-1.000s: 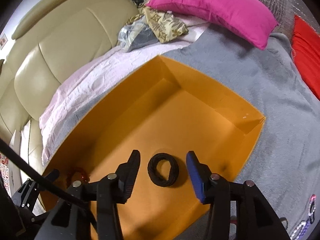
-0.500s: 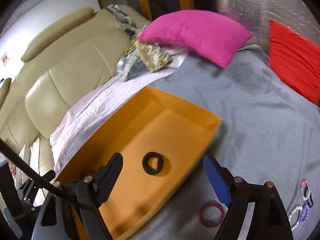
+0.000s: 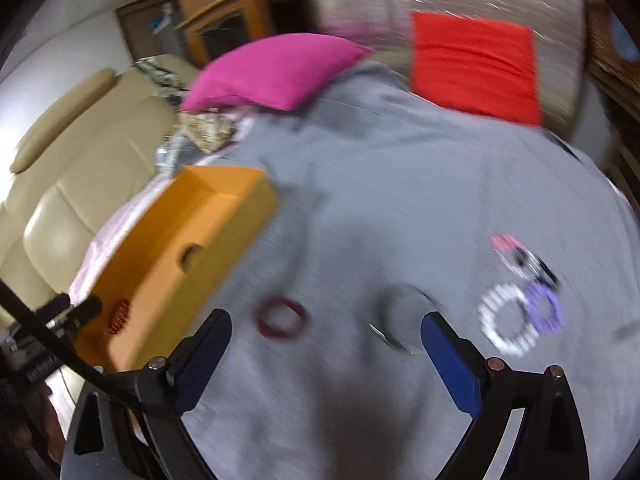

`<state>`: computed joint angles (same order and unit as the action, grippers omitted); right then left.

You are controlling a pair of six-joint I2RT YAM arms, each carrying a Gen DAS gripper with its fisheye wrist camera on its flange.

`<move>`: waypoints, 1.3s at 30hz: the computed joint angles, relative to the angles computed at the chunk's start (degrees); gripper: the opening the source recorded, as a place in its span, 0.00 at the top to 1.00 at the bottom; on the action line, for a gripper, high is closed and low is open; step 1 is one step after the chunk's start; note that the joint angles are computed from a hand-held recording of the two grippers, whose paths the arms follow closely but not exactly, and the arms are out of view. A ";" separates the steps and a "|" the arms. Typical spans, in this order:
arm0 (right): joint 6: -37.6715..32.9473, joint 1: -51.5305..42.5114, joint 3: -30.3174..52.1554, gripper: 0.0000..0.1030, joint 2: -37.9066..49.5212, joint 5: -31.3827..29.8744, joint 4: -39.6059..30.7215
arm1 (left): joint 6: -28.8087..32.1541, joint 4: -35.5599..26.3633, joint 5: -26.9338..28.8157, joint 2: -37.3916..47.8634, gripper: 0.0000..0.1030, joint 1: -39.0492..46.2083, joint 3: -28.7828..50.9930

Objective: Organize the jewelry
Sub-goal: 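Withdraw both open tools from the box back over the table, then lower the right tool onto the purple bead bracelet and grasp it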

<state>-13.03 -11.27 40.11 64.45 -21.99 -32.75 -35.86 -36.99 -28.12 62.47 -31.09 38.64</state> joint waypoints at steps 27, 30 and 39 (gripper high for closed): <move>-8.37 -33.40 16.39 0.39 32.67 -7.95 2.26 | -3.19 12.18 2.23 19.19 0.27 -11.91 0.43; -5.07 -30.22 19.40 0.41 35.29 -5.11 3.38 | -2.30 12.81 2.81 19.11 0.27 -10.81 0.33; -9.09 -33.03 11.12 0.28 24.62 -7.48 5.59 | -1.35 15.38 2.66 17.56 0.27 -11.19 0.53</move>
